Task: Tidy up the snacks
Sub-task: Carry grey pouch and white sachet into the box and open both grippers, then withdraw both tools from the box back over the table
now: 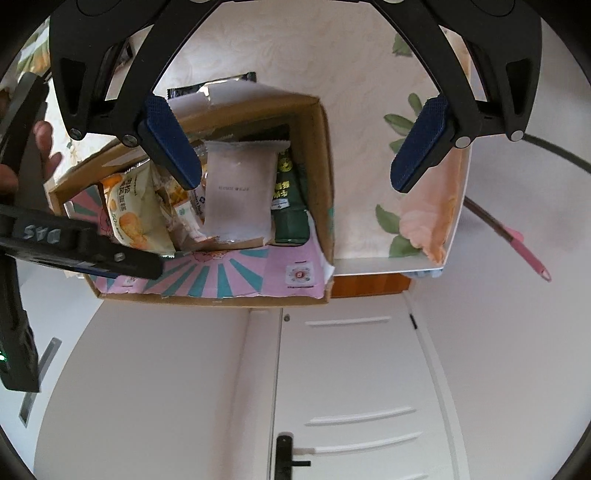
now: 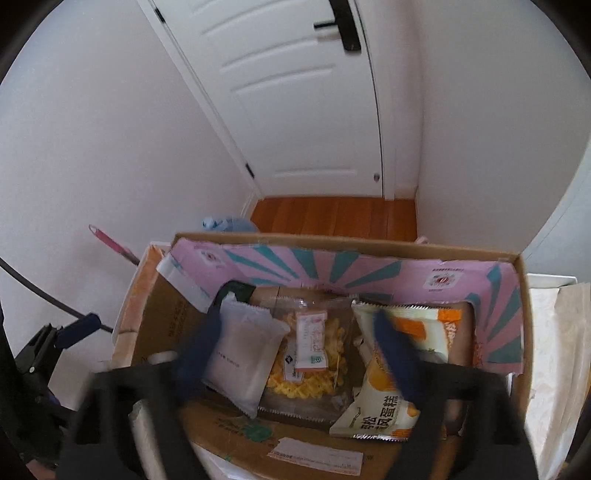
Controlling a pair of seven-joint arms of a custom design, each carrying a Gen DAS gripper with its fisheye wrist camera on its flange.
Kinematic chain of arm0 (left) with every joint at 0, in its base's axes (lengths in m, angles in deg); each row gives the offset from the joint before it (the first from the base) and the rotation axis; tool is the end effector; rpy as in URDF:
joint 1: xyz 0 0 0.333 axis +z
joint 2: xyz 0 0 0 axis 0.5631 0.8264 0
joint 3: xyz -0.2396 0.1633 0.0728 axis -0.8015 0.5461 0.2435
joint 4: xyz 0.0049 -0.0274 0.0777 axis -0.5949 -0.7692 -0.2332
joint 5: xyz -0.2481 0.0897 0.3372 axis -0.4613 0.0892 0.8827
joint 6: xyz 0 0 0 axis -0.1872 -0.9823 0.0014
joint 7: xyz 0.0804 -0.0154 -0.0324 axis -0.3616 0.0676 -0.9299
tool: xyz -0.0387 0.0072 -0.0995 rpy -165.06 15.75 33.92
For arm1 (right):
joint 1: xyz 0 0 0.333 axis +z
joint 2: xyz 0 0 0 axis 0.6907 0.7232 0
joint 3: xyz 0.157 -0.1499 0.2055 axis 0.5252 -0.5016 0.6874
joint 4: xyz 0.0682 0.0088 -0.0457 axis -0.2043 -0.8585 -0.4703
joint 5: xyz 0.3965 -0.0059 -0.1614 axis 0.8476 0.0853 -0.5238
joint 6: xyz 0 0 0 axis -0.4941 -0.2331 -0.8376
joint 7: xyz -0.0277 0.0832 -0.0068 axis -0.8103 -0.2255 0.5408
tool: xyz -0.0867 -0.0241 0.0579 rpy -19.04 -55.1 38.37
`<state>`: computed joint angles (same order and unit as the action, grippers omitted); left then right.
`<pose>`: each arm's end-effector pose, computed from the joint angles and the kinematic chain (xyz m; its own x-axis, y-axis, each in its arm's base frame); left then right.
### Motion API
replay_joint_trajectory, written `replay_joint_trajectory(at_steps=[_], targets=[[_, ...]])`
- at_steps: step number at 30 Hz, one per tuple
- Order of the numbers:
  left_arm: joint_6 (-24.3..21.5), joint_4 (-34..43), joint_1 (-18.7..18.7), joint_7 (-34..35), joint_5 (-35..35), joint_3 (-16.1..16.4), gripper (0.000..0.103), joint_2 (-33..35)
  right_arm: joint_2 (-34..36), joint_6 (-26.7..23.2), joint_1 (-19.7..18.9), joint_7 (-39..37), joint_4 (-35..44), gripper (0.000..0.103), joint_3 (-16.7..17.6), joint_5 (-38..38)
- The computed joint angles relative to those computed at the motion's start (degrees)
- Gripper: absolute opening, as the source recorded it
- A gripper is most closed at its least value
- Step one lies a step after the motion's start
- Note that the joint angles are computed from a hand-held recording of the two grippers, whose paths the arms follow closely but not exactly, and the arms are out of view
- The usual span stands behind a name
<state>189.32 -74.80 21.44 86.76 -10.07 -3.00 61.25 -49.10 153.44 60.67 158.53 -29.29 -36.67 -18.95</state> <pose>0.4799 -0.2829 0.5133 0.0535 -0.9982 0.0275 -0.8249 -0.0597 -0.5622 0.5778 0.2133 0.4891 0.3526 -0.8878 -0.2957 -0.8407 -0.1618 -0.5168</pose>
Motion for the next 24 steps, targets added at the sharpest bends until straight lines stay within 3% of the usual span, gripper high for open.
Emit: replay_joint_trajectory(at_steps=[2, 10, 24], targets=[[0.7, -1.6, -0.2, 0.0, -0.6, 0.3, 0.102, -1.6, -1.8, 0.1, 0.0, -1.3, -1.4, 0.086, -0.3, 2.8], [2.1, -7.4, -0.1, 0.3, -2.3, -0.2, 0.102, -9.0, -9.6, 3.2, 0.9, 0.9, -8.2, 0.086, -1.1, 1.5], [2.6, -18.6, -2.8, 4.4, -8.3, -0.7, 0.102, -23.9, -27.1, 6.7, 3.3, 11.6, -23.4, 0.086, -1.4, -6.2]])
